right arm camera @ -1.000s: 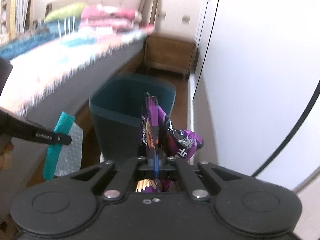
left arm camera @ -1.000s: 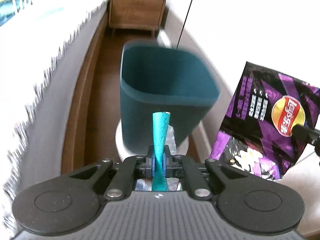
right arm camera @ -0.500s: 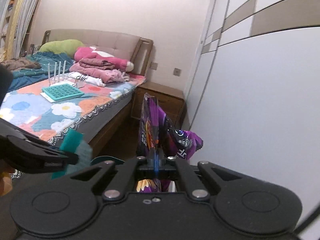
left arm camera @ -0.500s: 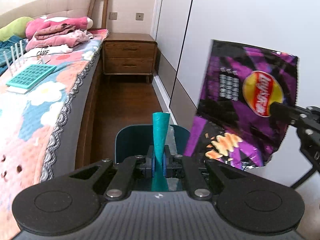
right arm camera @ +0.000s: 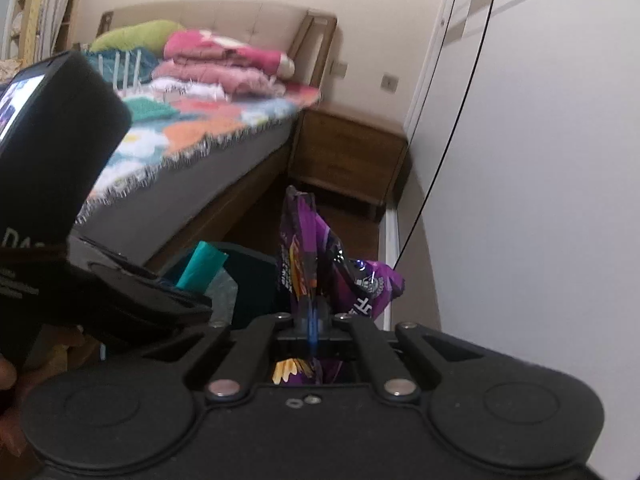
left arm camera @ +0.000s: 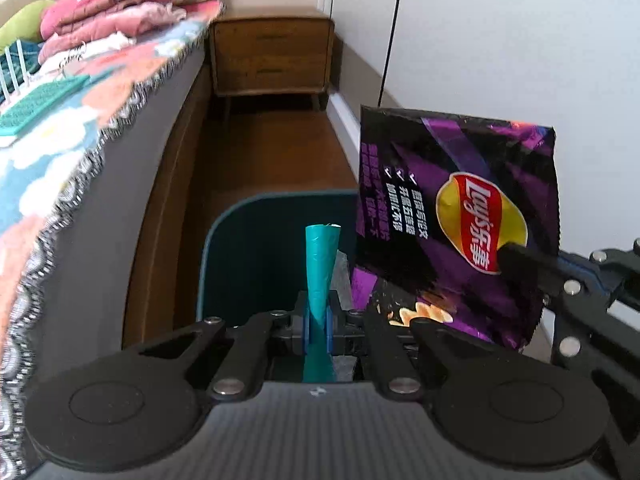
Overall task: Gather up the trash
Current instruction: 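Lift both tools and carry the chip bag and teal wrapper over the wastebasket, then open both tools to drop the chip bag and teal wrapper into the wastebasket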
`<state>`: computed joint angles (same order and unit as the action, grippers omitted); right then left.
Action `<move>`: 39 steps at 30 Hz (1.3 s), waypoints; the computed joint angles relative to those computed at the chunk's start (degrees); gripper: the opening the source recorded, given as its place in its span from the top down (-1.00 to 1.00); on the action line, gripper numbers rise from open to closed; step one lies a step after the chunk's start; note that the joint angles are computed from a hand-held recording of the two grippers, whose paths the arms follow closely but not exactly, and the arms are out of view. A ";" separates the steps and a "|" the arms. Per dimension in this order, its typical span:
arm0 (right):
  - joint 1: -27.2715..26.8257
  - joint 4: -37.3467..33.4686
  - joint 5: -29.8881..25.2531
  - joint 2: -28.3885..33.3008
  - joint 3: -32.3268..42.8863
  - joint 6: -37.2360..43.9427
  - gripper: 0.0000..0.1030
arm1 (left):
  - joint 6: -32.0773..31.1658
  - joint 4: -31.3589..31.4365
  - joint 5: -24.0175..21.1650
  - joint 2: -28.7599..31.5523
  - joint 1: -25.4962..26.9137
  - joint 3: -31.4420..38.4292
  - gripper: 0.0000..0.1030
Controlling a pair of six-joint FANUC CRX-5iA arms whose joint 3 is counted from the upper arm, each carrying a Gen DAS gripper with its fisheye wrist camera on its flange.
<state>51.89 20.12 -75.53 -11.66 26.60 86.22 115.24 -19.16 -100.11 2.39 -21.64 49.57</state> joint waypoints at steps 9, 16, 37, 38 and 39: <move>-4.66 -8.49 -8.51 4.20 3.89 -0.63 0.96 | 0.65 5.65 -0.12 0.38 3.83 -6.99 0.86; -4.61 -10.35 -14.84 5.64 7.64 -1.22 0.59 | 1.15 6.10 -2.23 0.18 4.30 -7.29 0.85; 0.73 -5.75 -23.21 3.82 19.89 -4.34 0.09 | 1.69 -4.93 -17.16 3.32 -8.40 15.90 0.43; 1.17 -5.44 -23.73 3.61 20.50 -4.55 0.05 | 1.11 -6.62 -18.42 3.72 -9.88 17.65 0.36; 1.63 -4.91 -24.00 3.35 20.71 -4.70 0.04 | 0.86 -8.42 -19.56 4.06 -11.52 19.18 0.30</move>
